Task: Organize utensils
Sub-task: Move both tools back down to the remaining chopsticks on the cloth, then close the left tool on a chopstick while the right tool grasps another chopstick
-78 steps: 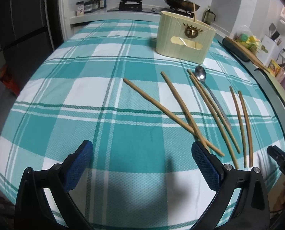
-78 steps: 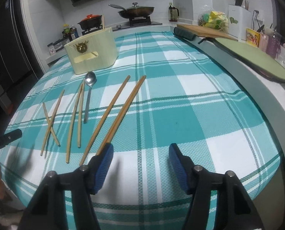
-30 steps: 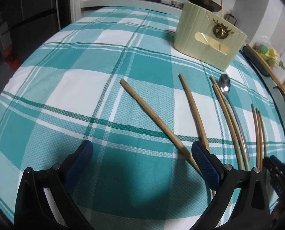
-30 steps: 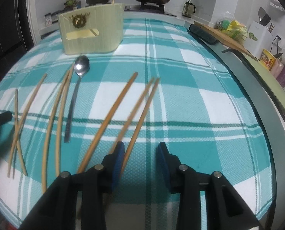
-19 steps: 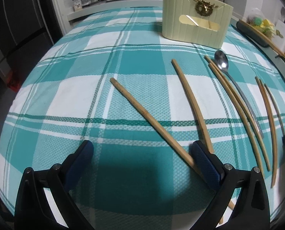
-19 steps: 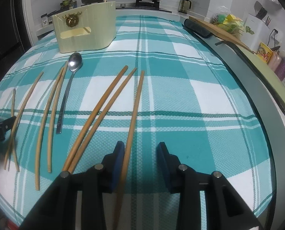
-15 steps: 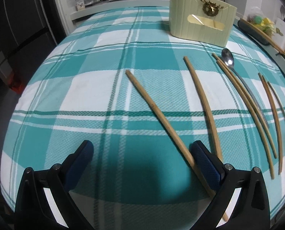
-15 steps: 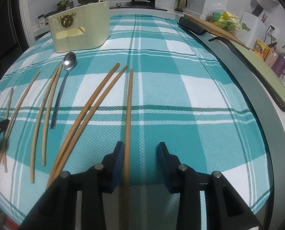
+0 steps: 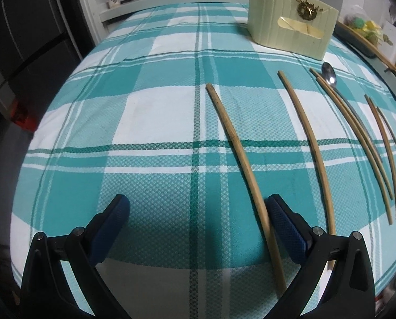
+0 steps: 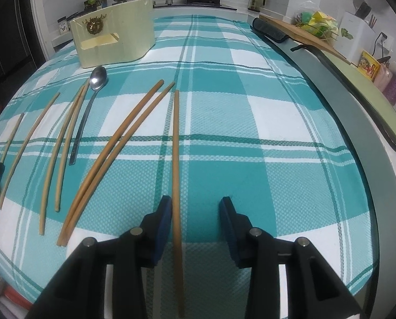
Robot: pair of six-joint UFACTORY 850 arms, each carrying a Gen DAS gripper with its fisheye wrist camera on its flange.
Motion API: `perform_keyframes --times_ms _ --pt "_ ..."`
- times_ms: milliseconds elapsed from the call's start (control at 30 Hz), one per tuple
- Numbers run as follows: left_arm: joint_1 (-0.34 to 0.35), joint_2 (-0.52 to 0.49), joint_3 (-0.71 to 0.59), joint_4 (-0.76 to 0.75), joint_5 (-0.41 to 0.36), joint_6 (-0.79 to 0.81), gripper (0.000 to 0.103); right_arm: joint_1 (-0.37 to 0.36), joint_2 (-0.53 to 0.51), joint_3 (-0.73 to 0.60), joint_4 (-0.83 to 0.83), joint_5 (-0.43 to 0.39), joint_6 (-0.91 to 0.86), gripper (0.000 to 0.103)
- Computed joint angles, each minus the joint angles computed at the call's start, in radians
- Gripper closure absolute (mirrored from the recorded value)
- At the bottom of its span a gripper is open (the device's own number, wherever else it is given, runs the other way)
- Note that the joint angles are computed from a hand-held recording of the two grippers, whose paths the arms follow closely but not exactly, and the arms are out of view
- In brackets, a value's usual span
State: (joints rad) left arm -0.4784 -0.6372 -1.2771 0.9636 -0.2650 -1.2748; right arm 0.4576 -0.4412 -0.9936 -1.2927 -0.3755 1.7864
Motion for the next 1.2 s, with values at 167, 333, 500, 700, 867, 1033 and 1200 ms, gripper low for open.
perform_keyframes --times_ms 167,333,500,700,867,1033,1200 --pt "0.011 -0.002 0.003 -0.033 0.036 0.055 0.000 -0.019 0.007 0.005 0.024 0.051 -0.086 0.063" --pt "0.020 -0.010 -0.013 -0.137 0.048 0.184 0.000 -0.041 0.002 -0.009 0.125 0.074 -0.217 0.048" --pt "0.024 -0.017 -0.029 -0.228 0.042 0.291 0.000 -0.066 -0.009 -0.037 0.350 0.087 -0.474 0.039" --pt "0.019 -0.018 -0.028 -0.143 0.039 0.186 0.000 -0.079 -0.008 -0.034 0.330 0.122 -0.514 0.039" --pt "0.021 -0.018 -0.027 -0.127 0.046 0.176 0.000 -0.081 -0.012 -0.039 0.314 0.131 -0.504 0.039" --pt "0.025 -0.024 -0.038 -0.189 0.047 0.250 0.000 -0.082 -0.029 -0.063 0.323 0.133 -0.534 0.042" --pt "0.027 -0.050 -0.089 -0.349 0.037 0.423 0.002 -0.095 -0.059 -0.118 0.515 0.144 -0.781 0.056"
